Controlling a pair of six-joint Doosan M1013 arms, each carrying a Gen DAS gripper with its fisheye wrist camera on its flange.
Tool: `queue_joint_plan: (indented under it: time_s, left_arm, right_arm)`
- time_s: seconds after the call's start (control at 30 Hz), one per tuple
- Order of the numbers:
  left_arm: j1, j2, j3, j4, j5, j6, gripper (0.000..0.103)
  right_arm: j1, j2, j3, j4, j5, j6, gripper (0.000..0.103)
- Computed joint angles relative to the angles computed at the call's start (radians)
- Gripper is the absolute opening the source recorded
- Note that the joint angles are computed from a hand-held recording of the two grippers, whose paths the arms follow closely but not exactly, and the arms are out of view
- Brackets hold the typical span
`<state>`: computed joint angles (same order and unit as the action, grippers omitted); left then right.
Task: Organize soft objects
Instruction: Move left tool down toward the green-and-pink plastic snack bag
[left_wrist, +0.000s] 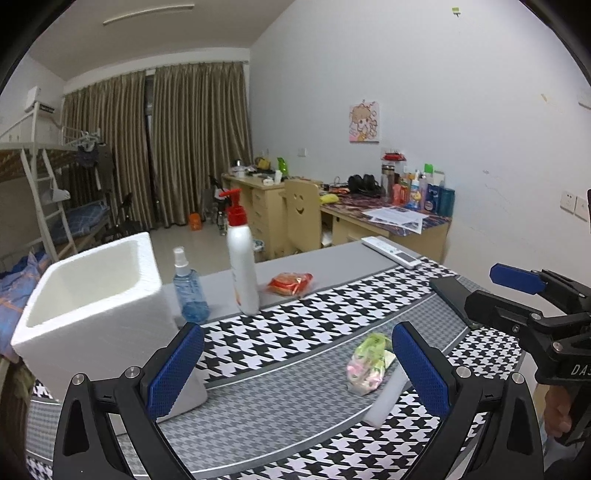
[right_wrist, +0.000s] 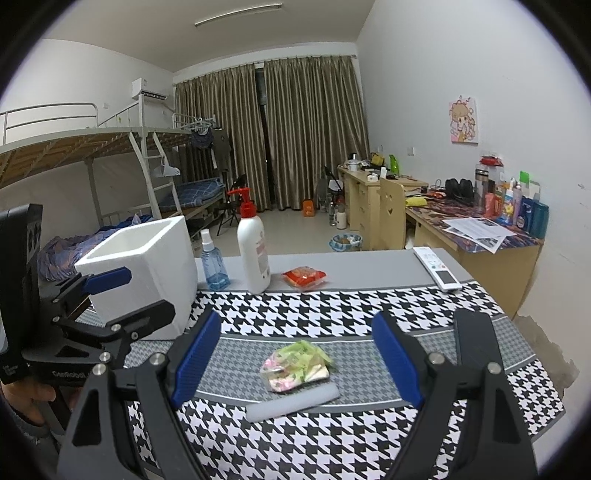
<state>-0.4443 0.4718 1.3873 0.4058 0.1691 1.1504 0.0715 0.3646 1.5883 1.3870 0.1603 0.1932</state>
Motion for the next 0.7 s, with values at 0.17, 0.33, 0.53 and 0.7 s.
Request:
queue_joint_plan:
  time_s: [0.17,0.33,0.53,0.7]
  left_arm:
    - [-0.002,0.014,-0.02,-0.122,0.023,0.12,0.102]
    - [-0.001,0.035,-0.051,-0.293,0.053,0.304,0.102]
    - [0.002,0.066,-0.096,-0.442,0.107,0.446,0.102]
    - [0.002,0.097,-0.137,-0.521,0.156,0.53,0.102]
  right_arm:
    - [-0.006,0.003,0.003,-0.055,0.004,0.062,0.087]
    - [-0.011,0.009,0.0,-0.141,0.015,0.155,0.087]
    - [-0.018,0.02,-0.002,-0.214,0.034,0.244,0.087]
    - [-0.022,0.028,-0.006,-0.3,0.049,0.335,0.087]
